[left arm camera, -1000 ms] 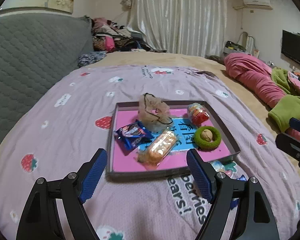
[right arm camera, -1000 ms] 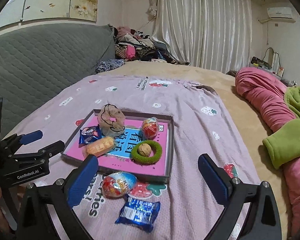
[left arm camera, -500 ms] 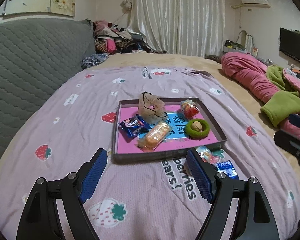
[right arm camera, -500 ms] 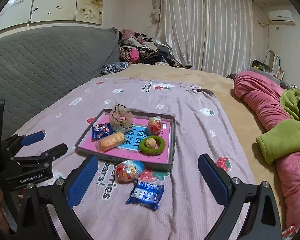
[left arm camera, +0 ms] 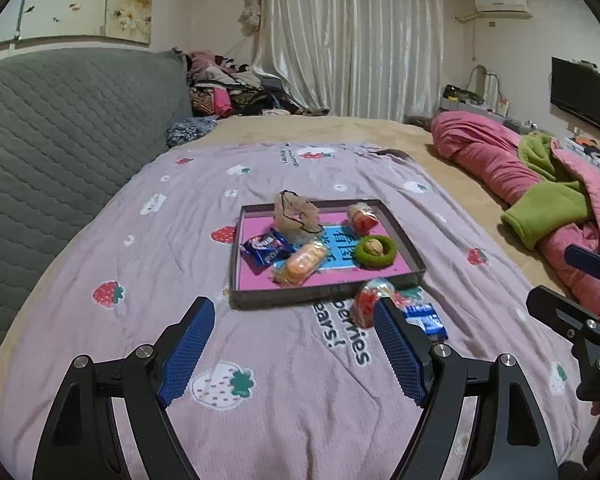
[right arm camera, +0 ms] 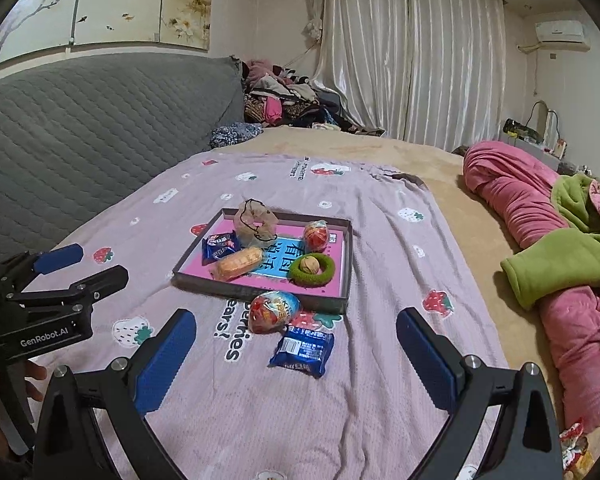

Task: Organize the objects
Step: 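Pull both open tools back from the tray toward the items on the cover, then move left tool to the red-wrapped egg while right tool approaches the blue biscuit packet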

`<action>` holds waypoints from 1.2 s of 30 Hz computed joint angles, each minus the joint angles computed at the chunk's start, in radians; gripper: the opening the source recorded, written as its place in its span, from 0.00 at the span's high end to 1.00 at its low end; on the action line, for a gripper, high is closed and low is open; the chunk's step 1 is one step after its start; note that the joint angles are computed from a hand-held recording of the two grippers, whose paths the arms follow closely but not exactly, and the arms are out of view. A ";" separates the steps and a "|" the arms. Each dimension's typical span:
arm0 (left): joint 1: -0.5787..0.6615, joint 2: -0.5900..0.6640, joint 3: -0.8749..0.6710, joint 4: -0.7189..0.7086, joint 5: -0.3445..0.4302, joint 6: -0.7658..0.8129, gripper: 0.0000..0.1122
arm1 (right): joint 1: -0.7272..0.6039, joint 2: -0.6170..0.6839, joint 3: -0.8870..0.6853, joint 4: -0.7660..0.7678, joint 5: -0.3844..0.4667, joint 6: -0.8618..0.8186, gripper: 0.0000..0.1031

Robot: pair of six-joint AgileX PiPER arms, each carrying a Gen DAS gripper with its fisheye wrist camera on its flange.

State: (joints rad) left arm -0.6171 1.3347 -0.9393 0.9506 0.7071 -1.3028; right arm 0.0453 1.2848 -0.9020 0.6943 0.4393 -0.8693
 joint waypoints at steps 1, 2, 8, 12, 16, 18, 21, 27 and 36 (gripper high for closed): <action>-0.010 -0.007 0.007 0.002 0.007 -0.007 0.26 | -0.001 -0.007 0.006 -0.004 0.003 0.003 0.01; -0.018 -0.010 0.009 -0.003 0.013 -0.005 0.27 | -0.007 -0.015 0.014 0.002 0.009 -0.005 0.01; -0.055 -0.007 0.040 -0.008 0.015 -0.027 0.26 | -0.037 -0.034 0.061 0.060 0.011 -0.070 0.01; -0.063 0.019 0.058 0.000 -0.002 -0.055 0.26 | -0.052 -0.027 0.085 0.082 0.014 -0.098 0.01; -0.076 0.046 0.069 0.009 -0.017 -0.075 0.26 | -0.067 -0.025 0.120 0.144 0.013 -0.168 0.01; -0.079 0.052 0.081 0.010 -0.029 -0.083 0.27 | -0.073 -0.023 0.134 0.160 0.011 -0.188 0.01; -0.081 0.065 0.094 0.018 -0.043 -0.100 0.27 | -0.080 -0.016 0.151 0.185 0.008 -0.219 0.01; -0.092 0.099 0.109 0.058 -0.045 -0.143 0.27 | -0.091 0.008 0.172 0.232 0.017 -0.274 0.01; -0.075 0.129 0.117 0.080 -0.094 -0.161 0.27 | -0.080 0.044 0.181 0.268 0.005 -0.332 0.02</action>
State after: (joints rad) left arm -0.6918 1.4642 -0.8221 1.0306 0.6134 -1.4634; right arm -0.0347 1.3291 -0.7213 0.9619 0.4444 -1.2014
